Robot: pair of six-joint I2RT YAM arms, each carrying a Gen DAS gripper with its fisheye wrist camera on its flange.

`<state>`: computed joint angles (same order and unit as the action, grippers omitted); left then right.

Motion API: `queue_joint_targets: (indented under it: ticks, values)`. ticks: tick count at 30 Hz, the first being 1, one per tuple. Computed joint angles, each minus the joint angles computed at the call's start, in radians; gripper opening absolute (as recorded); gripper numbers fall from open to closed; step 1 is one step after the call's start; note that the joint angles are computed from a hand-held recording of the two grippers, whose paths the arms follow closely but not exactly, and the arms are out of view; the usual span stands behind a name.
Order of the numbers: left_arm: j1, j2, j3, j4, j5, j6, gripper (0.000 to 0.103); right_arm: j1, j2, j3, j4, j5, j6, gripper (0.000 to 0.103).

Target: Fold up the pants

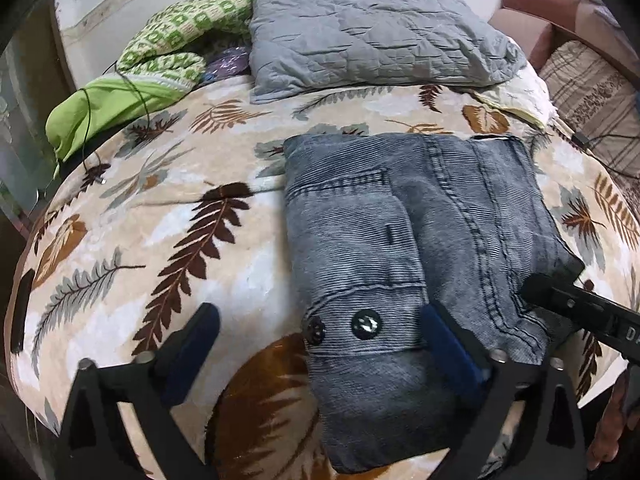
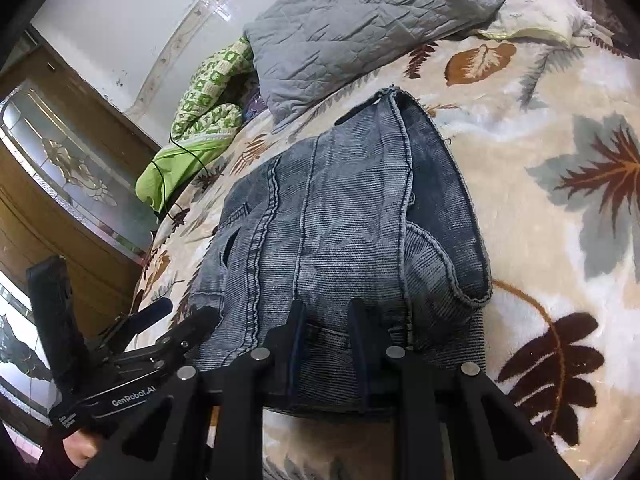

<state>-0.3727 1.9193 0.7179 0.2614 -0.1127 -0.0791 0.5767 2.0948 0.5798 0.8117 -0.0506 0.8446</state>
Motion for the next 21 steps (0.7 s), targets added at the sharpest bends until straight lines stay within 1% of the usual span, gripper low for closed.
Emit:
queue_joint_targets:
  ticks: [7,12,15,18,20,21]
  values:
    - [0.019,0.029,0.0,0.034,0.044,0.006,0.103,0.0,0.01,0.001,0.011,0.004,-0.006,0.025]
    - [0.055,0.047,-0.01,0.069,0.12,-0.018,0.103,0.008,0.013,0.009,0.007,0.018,-0.008,0.025]
    - [0.066,0.055,-0.002,0.059,0.146,-0.032,0.103,0.012,0.017,0.01,0.015,0.024,-0.014,0.026]
    - [0.043,0.045,-0.008,0.063,0.101,-0.026,0.103,0.02,0.018,0.008,0.018,0.037,-0.012,0.026]
    - [0.016,0.033,-0.035,0.099,0.045,-0.021,0.103,0.021,0.021,0.005,0.028,0.038,-0.011,0.026]
    - [0.012,0.026,-0.048,0.116,0.037,-0.013,0.103,0.021,0.022,0.004,0.03,0.038,-0.01,0.026]
